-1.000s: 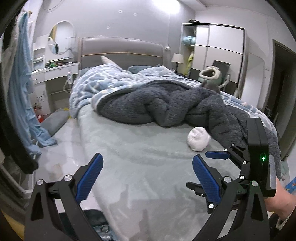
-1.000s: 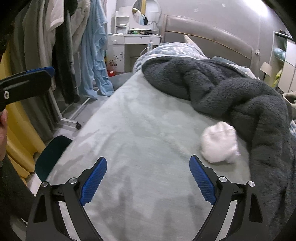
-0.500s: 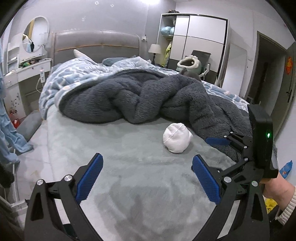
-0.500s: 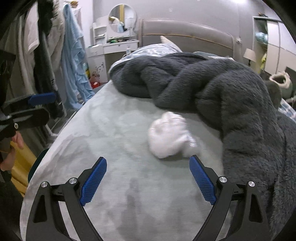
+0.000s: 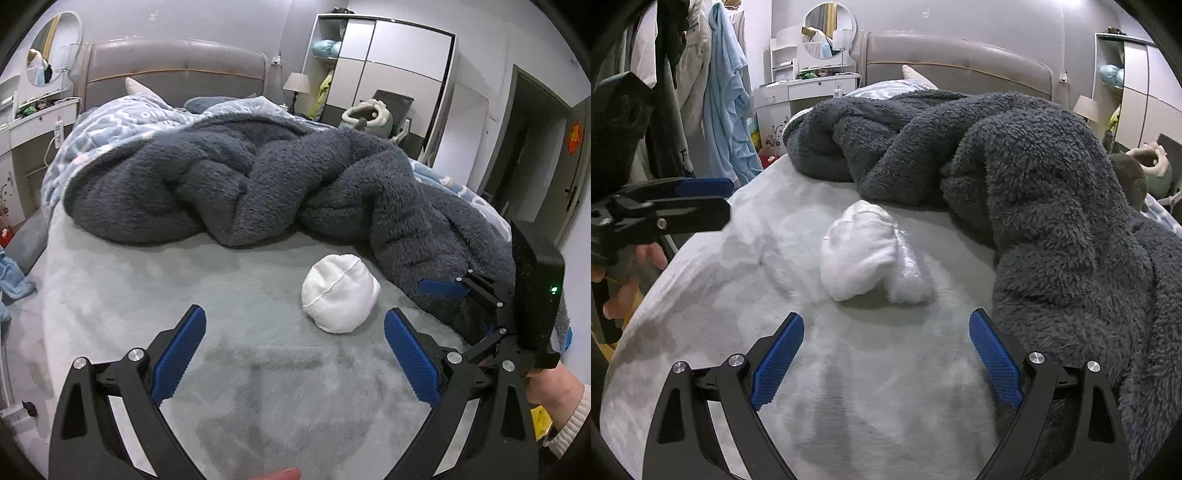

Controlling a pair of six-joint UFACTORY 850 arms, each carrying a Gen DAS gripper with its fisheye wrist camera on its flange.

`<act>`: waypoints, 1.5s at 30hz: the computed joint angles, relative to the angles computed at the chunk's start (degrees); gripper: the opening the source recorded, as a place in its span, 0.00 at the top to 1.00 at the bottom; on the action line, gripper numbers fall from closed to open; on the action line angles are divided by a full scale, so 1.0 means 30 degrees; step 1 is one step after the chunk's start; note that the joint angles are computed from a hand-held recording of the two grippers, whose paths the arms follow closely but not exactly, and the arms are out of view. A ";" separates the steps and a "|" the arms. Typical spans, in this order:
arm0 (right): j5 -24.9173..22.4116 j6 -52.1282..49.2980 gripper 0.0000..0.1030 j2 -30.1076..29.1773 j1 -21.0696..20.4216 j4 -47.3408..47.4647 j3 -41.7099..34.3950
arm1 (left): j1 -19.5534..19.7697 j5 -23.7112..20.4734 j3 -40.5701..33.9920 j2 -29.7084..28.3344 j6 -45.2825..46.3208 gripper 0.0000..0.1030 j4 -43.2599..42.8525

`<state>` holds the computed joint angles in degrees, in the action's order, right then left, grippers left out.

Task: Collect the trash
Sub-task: 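Move both tools back toward the white sock ball on the bed, then grasp the white sock ball with the left tool while the right grasps bubble wrap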

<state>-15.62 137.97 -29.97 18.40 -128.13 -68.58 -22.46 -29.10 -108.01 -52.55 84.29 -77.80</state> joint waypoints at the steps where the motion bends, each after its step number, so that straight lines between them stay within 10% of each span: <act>1: -0.0018 0.0001 0.11 -0.0010 -0.0016 -0.0015 0.0000 | -0.0034 -0.0155 -0.0385 -0.0277 -0.0468 0.04 0.0376; 21: 0.0943 -0.4644 0.11 -0.1223 -0.0617 0.5595 -0.1599 | -0.0955 -0.4734 -0.9883 -0.6633 -0.8721 0.06 0.6294; 25: 0.0989 -0.4286 0.11 -0.1332 -0.0721 0.5319 -0.1744 | -0.0997 -0.5206 -1.0742 -0.7121 -0.9327 0.39 0.6730; 32: 0.0956 -0.2678 0.11 -0.1200 -0.0829 0.3988 -0.1679 | -0.0706 -0.5231 -0.9537 -0.6384 -0.8144 0.61 0.6075; 45: 0.0820 -0.1831 0.11 -0.2233 -0.1048 0.3103 -0.3437 | 0.0248 -0.2691 -0.2737 -0.1631 -0.3738 0.62 0.1999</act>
